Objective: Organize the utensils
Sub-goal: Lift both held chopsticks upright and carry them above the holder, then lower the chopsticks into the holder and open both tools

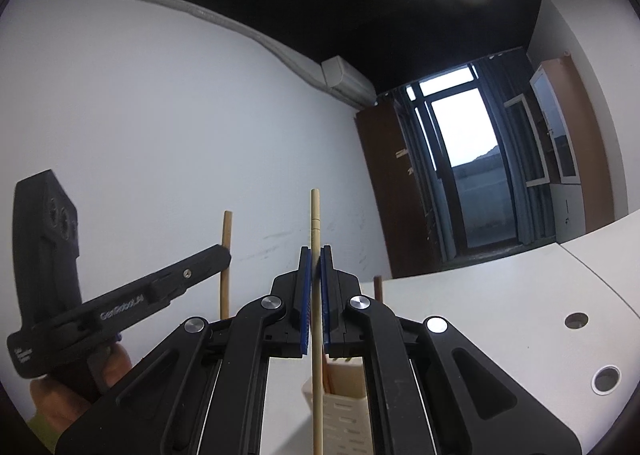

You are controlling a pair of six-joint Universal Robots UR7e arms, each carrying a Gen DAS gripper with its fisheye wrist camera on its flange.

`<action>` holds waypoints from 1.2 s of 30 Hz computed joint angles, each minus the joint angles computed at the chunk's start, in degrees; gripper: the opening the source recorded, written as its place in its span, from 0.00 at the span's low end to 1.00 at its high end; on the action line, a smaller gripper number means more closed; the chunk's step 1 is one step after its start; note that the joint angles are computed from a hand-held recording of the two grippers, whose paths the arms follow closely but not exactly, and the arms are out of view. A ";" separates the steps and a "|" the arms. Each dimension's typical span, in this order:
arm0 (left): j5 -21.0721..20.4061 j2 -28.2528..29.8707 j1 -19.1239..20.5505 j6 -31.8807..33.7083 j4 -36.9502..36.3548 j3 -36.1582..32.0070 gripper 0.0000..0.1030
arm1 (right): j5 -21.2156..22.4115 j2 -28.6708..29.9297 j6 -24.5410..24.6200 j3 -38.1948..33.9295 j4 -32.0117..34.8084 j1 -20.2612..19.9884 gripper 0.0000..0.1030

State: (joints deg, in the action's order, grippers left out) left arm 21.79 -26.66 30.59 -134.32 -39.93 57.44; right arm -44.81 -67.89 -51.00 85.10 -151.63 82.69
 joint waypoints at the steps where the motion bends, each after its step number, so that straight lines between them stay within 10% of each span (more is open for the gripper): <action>1: 0.44 -0.17 0.07 1.19 -1.40 0.41 0.06 | 0.32 0.61 0.56 -0.26 -1.06 0.05 0.05; 22: 18.20 -2.07 2.69 13.51 -30.32 10.89 0.06 | 6.75 12.64 14.93 -6.36 -26.35 1.06 0.05; 36: 21.25 2.06 5.63 15.63 -31.57 6.03 0.06 | 4.51 18.13 16.76 -10.42 -31.37 1.59 0.05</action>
